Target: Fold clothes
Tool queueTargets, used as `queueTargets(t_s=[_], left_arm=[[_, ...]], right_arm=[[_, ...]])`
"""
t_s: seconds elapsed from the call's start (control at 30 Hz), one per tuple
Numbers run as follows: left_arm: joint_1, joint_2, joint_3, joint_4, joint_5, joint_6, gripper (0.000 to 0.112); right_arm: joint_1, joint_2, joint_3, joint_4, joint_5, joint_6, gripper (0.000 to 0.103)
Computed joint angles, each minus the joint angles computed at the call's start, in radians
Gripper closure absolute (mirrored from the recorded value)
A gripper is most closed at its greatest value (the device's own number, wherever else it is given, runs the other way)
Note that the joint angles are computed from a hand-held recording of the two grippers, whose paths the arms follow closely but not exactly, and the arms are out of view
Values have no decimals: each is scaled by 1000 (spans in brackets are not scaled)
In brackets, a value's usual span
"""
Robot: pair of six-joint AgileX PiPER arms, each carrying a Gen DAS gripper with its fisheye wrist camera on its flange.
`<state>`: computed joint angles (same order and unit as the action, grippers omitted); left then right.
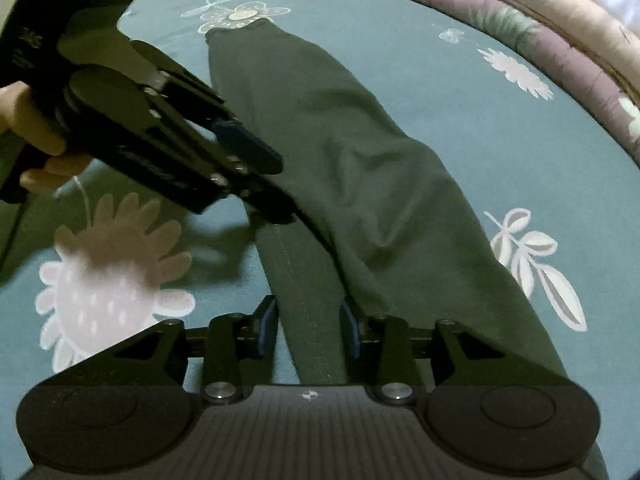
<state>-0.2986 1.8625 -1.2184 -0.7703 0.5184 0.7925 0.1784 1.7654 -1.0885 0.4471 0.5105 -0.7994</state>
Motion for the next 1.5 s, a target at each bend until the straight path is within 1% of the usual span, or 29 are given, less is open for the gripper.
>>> queueTargets(t_s=[0.03, 0.07, 0.1, 0.17, 0.2, 0.33, 0.4, 0.47, 0.53, 0.6, 0.67, 0.7, 0.77, 0.8, 0.83, 0.87, 0.9, 0.93, 1.0, 1.07, 1.1, 1.13, 1.2, 1.23, 1.27, 1.3, 1.37, 1.47, 1.5], left_arm=[[11, -22, 26, 0, 15, 3, 70], [18, -44, 47, 6, 28, -4, 70], [21, -66, 64, 28, 43, -24, 70], [24, -108, 88, 49, 59, -26, 70], [21, -107, 77, 43, 57, -17, 70], [-1, -61, -10, 16, 19, -10, 67], [-21, -5, -69, 43, -21, -69, 67], [-35, 37, -97, 116, -57, -151, 67], [-28, 50, -80, 174, -65, -209, 68], [-9, 14, -16, 145, -71, -156, 66], [-11, -40, 39, 218, -48, -186, 66], [-17, -67, 60, 275, -33, -220, 66], [-27, -98, 63, 370, 19, -259, 66], [-27, -103, 47, 383, 42, -260, 66], [-27, -101, 27, 390, 49, -261, 66], [-27, -89, 0, 387, 32, -265, 66], [-27, -76, -27, 384, 14, -269, 66], [-27, -55, -62, 382, -2, -282, 66], [-17, 15, -147, 369, -20, -323, 66], [-10, 91, -227, 392, -16, -402, 66], [-10, 122, -256, 433, -1, -461, 66], [-10, 136, -257, 462, 9, -492, 66], [-18, 97, -165, 475, -51, -456, 64], [-26, 74, -120, 493, -81, -450, 64], [-33, 60, -100, 519, -87, -470, 63], [-33, 57, -104, 527, -76, -483, 63], [-33, 50, -112, 543, -51, -508, 62], [-35, 27, -118, 534, -25, -518, 63], [-36, 13, -117, 520, -20, -513, 63]], right_arm=[[0, -5, 12, 18, -8, -16, 92], [-14, -11, 14, 63, 24, -32, 100], [-31, -17, 13, 102, 64, -42, 99], [-31, -59, 51, 115, 97, -66, 98], [-31, -64, 56, 118, 116, -67, 98], [-72, -33, -16, 195, 275, -111, 99], [-66, -55, -33, 211, 263, -134, 99], [-58, -64, -51, 209, 202, -130, 96], [-52, -36, -64, 157, 122, -43, 93], [-46, 0, -63, 110, 65, 43, 91], [-45, 42, -41, 100, 29, 90, 90], [-47, 23, -14, 137, 33, 61, 89], [-54, 5, -35, 119, 136, 43, 89], [-70, 9, -57, 143, 198, 16, 90], [-90, 8, -69, 170, 219, -1, 90], [-99, 6, -83, 157, 200, 19, 89], [-101, 1, -83, 143, 152, 43, 88], [-103, -3, -87, 120, 109, 75, 87], [-99, 18, -106, 9, 16, 238, 87], [-103, 57, -128, -126, 3, 424, 86], [-115, 79, -137, -156, -1, 474, 85], [-113, 61, -117, -145, 13, 483, 84], [-128, 23, -65, -41, 38, 405, 82], [-136, 4, -40, 8, 53, 368, 77], [-145, -14, -14, 54, 70, 333, 74], [-154, -32, 10, 99, 87, 300, 68], [-155, -79, 50, 122, 106, 286, 67], [-244, -102, 1, 191, 223, 234, 68], [-261, -109, -26, 170, 224, 231, 68]])
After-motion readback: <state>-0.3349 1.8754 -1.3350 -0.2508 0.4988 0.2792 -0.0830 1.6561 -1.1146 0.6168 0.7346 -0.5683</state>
